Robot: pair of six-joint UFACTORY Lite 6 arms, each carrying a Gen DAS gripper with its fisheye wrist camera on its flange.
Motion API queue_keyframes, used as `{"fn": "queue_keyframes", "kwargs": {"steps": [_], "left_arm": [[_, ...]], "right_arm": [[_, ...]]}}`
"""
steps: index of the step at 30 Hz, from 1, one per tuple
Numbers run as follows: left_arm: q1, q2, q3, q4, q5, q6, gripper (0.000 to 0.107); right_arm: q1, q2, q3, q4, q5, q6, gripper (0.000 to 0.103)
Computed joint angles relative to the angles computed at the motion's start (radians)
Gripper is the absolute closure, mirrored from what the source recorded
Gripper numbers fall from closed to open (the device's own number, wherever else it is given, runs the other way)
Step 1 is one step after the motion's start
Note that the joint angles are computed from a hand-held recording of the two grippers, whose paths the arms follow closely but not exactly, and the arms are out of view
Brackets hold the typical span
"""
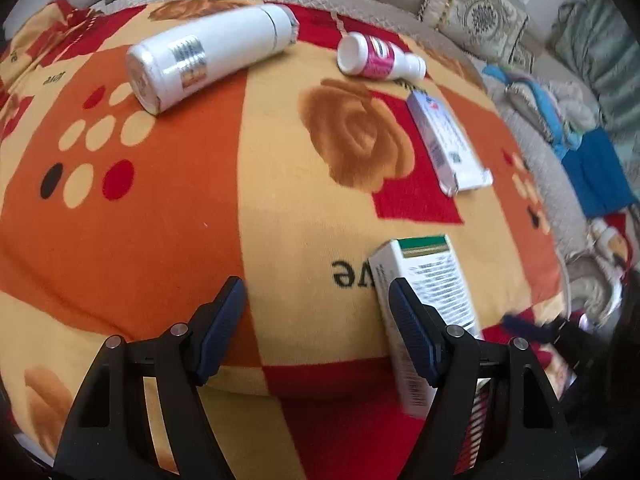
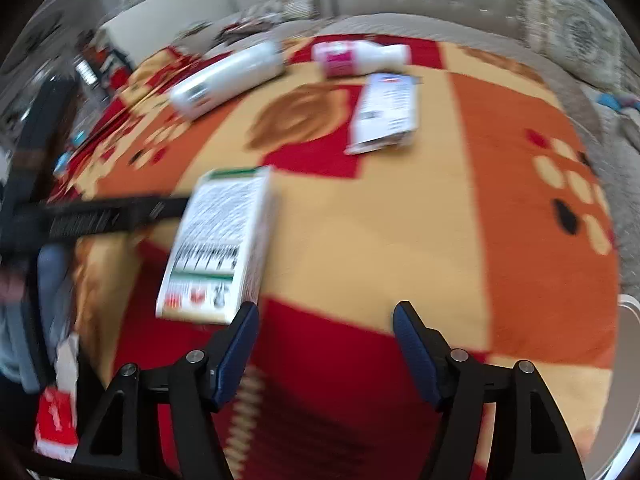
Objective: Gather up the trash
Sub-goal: 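Grasp the green-white medicine box with the left gripper while the right grasps the white pill box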
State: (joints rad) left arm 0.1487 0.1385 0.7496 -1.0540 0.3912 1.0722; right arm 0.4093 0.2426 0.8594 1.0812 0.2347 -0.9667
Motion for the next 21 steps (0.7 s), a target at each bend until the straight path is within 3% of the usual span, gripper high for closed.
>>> {"fn": "queue_keyframes", "kwargs": {"steps": [4,10,16,21], "left_arm": [[0.046,-0.092,-0.041,0.018,0.08,-0.004,0.033],[-0.004,-0.193,-0.103,0.001,0.12,-0.025,0.033],[-0.212,-0.19,-0.128,0.043,-0.068,-0.178,0.033],[-0.299,-0.136,-0.121,0.128,-0.167,-0.304,0.033]], "right_arm": [[-0.02,-0.008,0.0,0.141,0.077,-0.15,0.035],[-0.178,0.024,0.064,0.057,0.093,-0.077,0.035],[-0.283,0.149,0.262,-0.114,0.11,0.121,0.035],[-0.291,0.315,0.521,-0.25,0.143,0.309,0.031]]}}
